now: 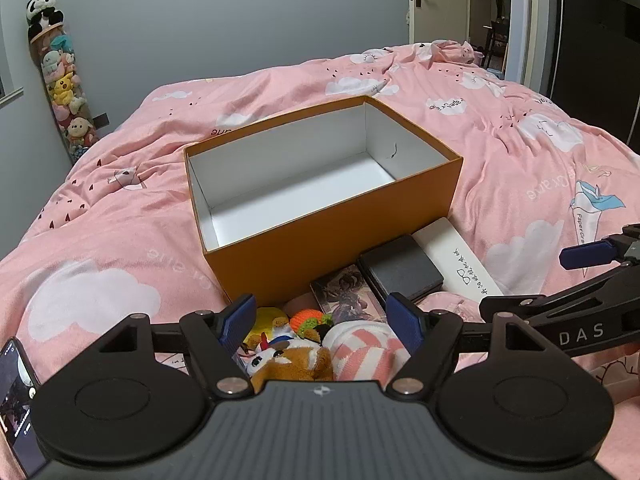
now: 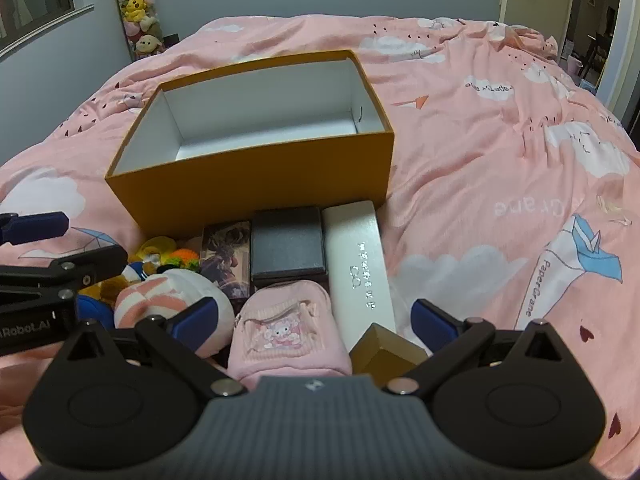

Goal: Organize objects
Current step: 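Grasp the white glasses box with the right gripper and lift it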

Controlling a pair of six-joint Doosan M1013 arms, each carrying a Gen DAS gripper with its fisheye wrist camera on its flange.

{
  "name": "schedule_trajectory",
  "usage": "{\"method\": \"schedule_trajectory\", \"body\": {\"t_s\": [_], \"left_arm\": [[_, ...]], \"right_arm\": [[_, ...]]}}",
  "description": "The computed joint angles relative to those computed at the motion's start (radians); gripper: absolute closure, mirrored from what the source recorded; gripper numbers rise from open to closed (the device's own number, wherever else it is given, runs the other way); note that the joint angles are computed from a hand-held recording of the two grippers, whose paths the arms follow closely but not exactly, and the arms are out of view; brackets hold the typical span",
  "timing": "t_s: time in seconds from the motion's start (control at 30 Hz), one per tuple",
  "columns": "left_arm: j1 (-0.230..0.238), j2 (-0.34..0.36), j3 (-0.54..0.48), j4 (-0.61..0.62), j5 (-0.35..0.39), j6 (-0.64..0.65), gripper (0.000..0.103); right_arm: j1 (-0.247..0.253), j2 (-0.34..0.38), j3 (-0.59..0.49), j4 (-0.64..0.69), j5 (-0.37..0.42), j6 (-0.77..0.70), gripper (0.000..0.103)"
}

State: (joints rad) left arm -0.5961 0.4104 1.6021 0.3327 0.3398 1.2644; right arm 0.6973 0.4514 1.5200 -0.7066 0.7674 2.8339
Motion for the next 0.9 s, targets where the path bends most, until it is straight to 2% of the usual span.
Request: {"method": "schedule_trajectory", "body": {"t_s": [0.33, 0.47, 0.6, 0.67, 0.77, 0.9], "left_arm": [[0.002, 0.000, -0.003, -0.045, 0.007, 0.043, 0.016], [0.008, 0.001, -0.007, -0.109, 0.018, 0.099, 0.017], [0.019, 0.009, -0.022, -0.241, 0.045, 0.221, 0.025], [0.026, 0.016, -0.036, -0.331, 0.067, 0.310, 0.031], [0.040, 0.035, -0.069, -0.488, 0.124, 0.459, 0.043], [0.054, 0.068, -0.126, -0.602, 0.201, 0.545, 0.053]], "right_arm": [[-0.003, -0.001, 0.001, 0.016, -0.002, -0.007, 0.001], [-0.005, -0.001, 0.001, 0.023, -0.005, -0.010, 0.001], [-0.013, -0.004, 0.007, 0.053, -0.025, -0.016, 0.001], [-0.021, -0.007, 0.012, 0.078, -0.041, -0.023, 0.007], [-0.038, -0.008, 0.010, 0.153, -0.054, -0.080, 0.022], [-0.068, -0.005, 0.001, 0.257, -0.055, -0.195, 0.036]]}}
